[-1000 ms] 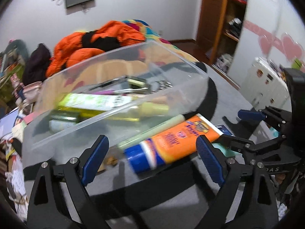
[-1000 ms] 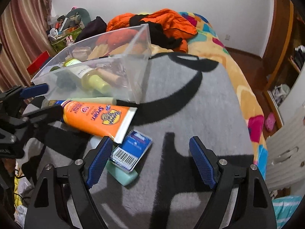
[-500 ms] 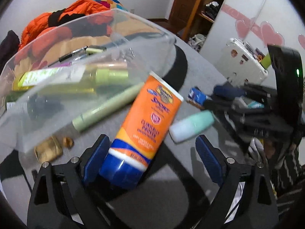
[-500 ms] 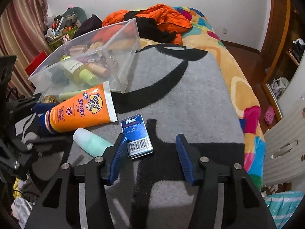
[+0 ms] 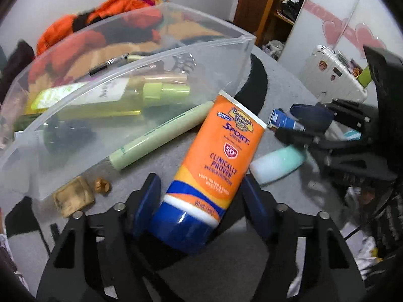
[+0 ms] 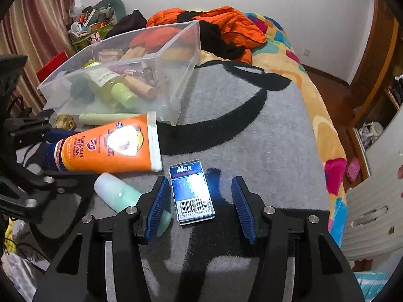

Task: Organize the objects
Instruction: 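Grasp the orange sunscreen tube with the left tool while the right tool grasps the blue Max card pack, then lift the sunscreen tube with the left tool while the right tool carries the card pack toward the box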

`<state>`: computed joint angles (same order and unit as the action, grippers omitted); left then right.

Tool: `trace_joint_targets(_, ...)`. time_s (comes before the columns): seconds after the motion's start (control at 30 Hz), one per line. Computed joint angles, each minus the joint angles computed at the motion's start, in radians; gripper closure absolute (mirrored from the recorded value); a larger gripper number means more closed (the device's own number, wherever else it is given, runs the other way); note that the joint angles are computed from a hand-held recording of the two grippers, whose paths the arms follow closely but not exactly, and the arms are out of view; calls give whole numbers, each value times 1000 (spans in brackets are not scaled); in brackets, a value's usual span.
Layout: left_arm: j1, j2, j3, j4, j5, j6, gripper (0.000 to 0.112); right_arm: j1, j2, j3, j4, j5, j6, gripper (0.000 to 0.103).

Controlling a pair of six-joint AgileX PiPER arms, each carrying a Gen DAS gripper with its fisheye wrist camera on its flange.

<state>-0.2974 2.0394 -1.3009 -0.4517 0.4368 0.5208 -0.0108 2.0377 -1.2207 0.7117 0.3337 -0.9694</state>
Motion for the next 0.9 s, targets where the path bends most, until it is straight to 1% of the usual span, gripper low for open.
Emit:
trace_joint_targets(0.03, -6, -21, 36, 9, -26, -4, 53, 1, -4, 10, 3, -13, -6, 64)
trace_joint_targets(0.07, -7, -36, 60, 4, -41, 1, 57, 1, -10, 22, 8, -28, -17, 67)
trace_joint_targets(0.1, -6, -53, 87, -8, -57, 11, 59, -2, -15, 30, 15, -34, -28, 75)
trace_joint_targets(0.13, -1, -74, 118, -22, -65, 19, 63, -9, -20, 37, 32, -33, -46, 78)
trace_joint_targets(0.17, 5, -82, 129, -34, -64, 29, 66, -16, -25, 43, 50, -26, -65, 78)
trace_joint_targets(0.27, 25, -119, 182, -69, -59, 50, 71, -30, -40, 69, 89, -29, -107, 78)
trace_joint_targets(0.43, 46, -155, 228, -55, -56, 44, 71, -33, -72, 120, 90, -52, -126, 78)
trace_joint_targets(0.5, 37, -147, 209, -2, -47, -4, 69, -35, -82, 133, 79, -53, -119, 78)
trace_joint_targets(0.6, 9, -118, 165, 106, -53, -107, 66, -49, -83, 126, 63, -25, -93, 78)
trace_joint_targets(0.77, -17, -59, 74, 182, -32, -183, 65, -56, -91, 139, 66, -20, -91, 78)
trace_joint_targets(0.83, -28, -49, 64, 210, -41, -205, 65, -55, -97, 151, 83, -30, -112, 78)
trace_joint_targets(0.9, -35, -50, 75, 229, -68, -209, 65, -57, -99, 161, 114, -38, -144, 78)
